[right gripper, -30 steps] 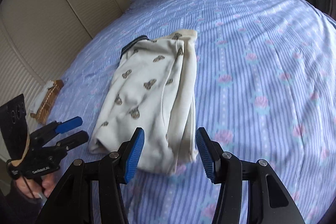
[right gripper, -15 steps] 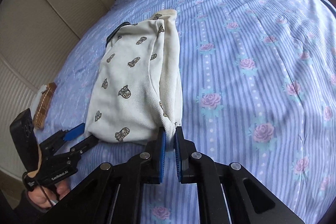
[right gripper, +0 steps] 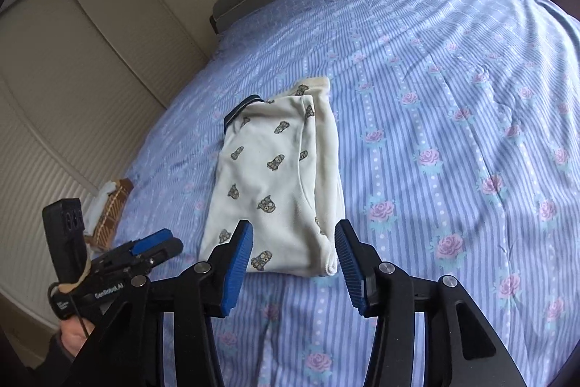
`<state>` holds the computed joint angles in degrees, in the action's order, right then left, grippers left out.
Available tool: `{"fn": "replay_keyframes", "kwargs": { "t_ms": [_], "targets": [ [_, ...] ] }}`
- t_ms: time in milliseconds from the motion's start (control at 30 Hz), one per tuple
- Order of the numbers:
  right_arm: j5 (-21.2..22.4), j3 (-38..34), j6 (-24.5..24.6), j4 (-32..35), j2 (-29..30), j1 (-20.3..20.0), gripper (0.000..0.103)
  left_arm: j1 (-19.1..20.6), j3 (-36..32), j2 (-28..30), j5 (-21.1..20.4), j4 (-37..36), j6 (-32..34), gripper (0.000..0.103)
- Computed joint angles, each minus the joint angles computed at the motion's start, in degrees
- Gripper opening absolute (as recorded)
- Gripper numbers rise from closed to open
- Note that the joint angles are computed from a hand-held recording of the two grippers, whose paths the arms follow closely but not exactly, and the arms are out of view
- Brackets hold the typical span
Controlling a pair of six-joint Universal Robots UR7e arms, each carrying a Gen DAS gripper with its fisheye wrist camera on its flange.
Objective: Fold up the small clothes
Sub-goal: 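Grasp the folded shirt bundle with the left gripper while the right gripper grasps it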
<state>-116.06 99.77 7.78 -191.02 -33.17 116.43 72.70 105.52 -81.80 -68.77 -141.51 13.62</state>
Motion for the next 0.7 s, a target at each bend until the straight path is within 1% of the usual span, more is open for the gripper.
{"fn": "replay_keyframes", "kwargs": {
  "t_ms": [67, 100, 200, 233, 300, 333, 433, 500, 567, 600, 700],
  "targets": [
    [0.6, -0.1, 1.8, -0.6, 0.2, -0.7, 0.048, 1.5, -5.5, 3.6, -1.9, 3.3, -1.4, 0.059],
    [0.5, -0.2, 3.5, -0.6, 0.5, -0.9, 0.048, 2.2, -8.1, 5.3, -2.8, 4.9, -1.5, 0.059],
    [-0.2, 0.1, 9.5, -3.2, 1.9, -1.1, 0.048, 3.2, -14.9, 9.9, -3.0, 9.3, 0.0, 0.059],
    [-1.4, 0.1, 11.4, -4.4, 2.6, -0.8, 0.048, 3.4, -16.7, 11.1, -3.0, 10.3, 0.7, 0.059],
    [-4.1, 0.3, 16.0, -7.5, 4.2, 0.0, 0.048, 3.9, -20.2, 13.4, -3.8, 12.8, 1.6, 0.059],
    [-4.7, 0.7, 18.6, -9.3, 4.9, 0.2, 0.048, 4.0, -21.8, 14.4, -4.1, 14.1, 2.1, 0.059],
    [-5.0, 1.1, 26.7, -14.6, 7.7, 0.7, 0.049, 4.9, -26.1, 17.2, -5.4, 18.4, 3.8, 0.059],
    [-3.7, 0.7, 30.3, -17.2, 9.6, 0.5, 0.049, 5.4, -28.3, 19.0, -5.6, 20.3, 4.2, 0.059],
    [-3.6, -0.7, 32.2, -18.9, 11.6, 0.4, 0.049, 5.9, -30.4, 20.5, -5.8, 21.7, 4.6, 0.059],
    [-3.5, -1.5, 32.9, -18.8, 12.4, 0.2, 0.049, 6.2, -31.7, 21.4, -6.5, 22.4, 4.5, 0.059],
    [-1.5, -3.9, 33.1, -19.5, 14.4, -1.2, 0.049, 7.1, -35.3, 23.8, -8.7, 23.9, 4.0, 0.059]
  ]
}}
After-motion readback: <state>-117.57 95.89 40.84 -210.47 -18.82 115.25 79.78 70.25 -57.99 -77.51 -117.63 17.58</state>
